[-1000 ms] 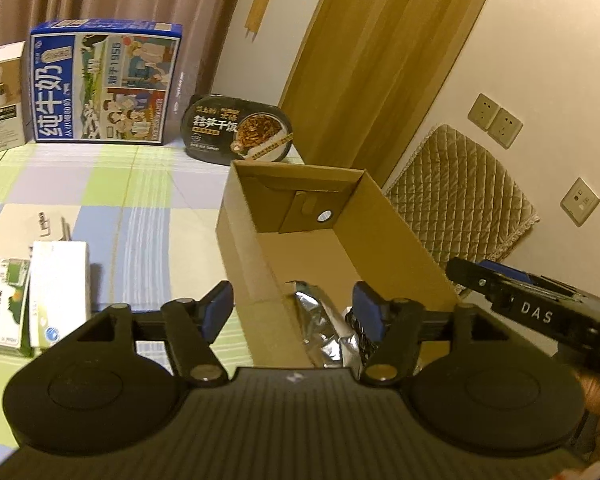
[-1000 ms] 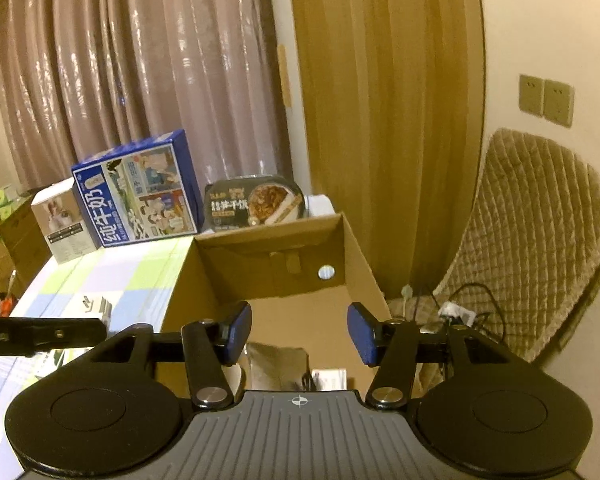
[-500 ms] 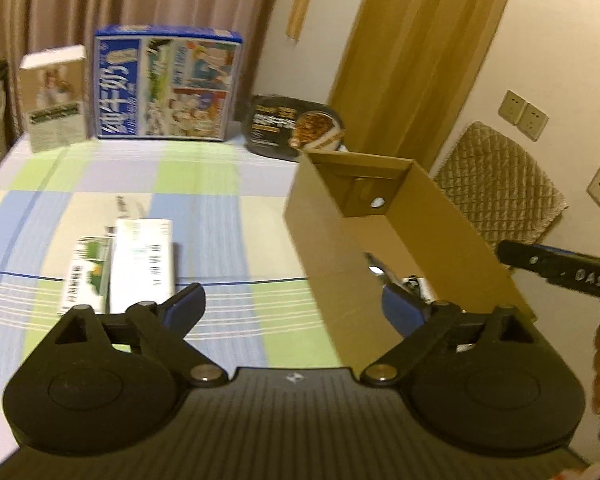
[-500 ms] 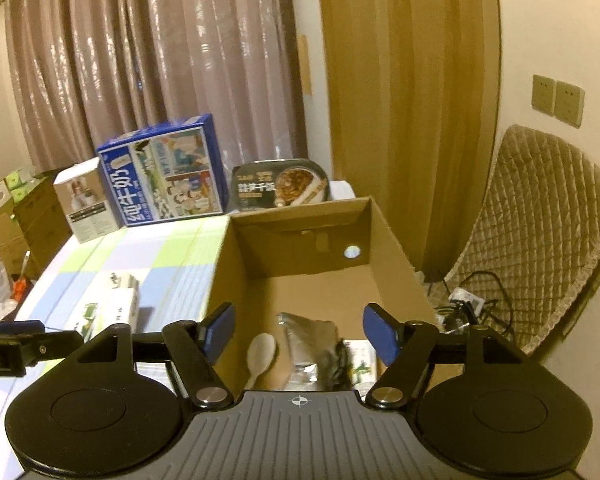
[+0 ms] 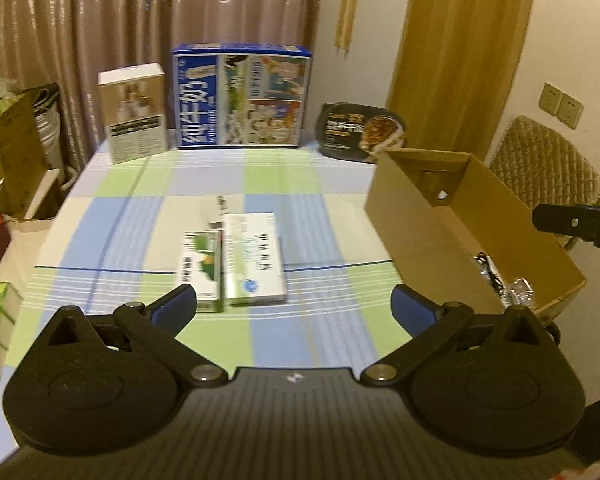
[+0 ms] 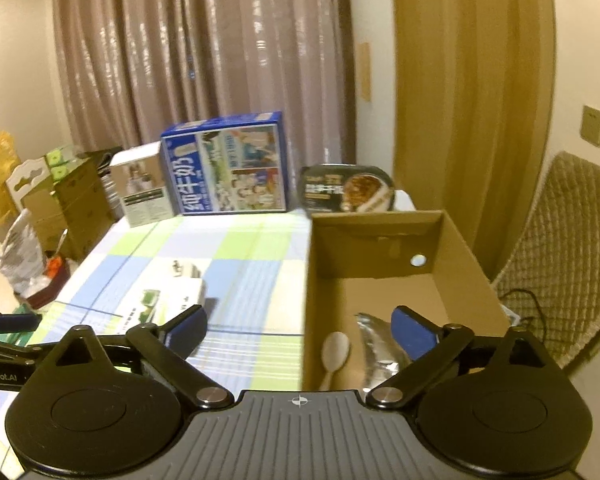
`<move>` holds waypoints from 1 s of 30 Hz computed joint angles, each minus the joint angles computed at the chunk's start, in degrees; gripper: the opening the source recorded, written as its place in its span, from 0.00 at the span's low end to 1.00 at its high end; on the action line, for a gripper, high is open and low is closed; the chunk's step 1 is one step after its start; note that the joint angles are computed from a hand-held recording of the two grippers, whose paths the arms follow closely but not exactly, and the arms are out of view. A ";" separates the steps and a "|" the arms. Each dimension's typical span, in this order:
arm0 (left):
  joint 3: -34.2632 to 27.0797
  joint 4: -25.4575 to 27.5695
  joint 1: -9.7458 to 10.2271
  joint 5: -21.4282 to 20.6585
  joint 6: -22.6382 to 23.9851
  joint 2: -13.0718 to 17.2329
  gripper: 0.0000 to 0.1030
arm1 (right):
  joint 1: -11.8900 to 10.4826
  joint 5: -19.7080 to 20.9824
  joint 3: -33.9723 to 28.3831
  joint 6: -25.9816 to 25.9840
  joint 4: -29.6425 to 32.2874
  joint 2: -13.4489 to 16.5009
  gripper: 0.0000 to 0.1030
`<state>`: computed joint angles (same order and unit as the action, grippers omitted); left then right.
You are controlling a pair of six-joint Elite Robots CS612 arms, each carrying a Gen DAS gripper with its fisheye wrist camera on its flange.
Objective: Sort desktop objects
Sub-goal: 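Move both tools back toward the two medicine boxes on the table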
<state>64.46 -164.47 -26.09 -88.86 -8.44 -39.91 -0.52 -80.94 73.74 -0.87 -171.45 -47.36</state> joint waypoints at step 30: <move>4.05 0.22 3.92 5.73 -1.08 -0.63 0.99 | 4.56 4.21 -6.13 -3.83 8.56 5.40 0.98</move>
<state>68.51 -164.26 -22.17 -83.14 -9.52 -40.54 4.04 -76.73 67.61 -4.70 -162.89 -41.96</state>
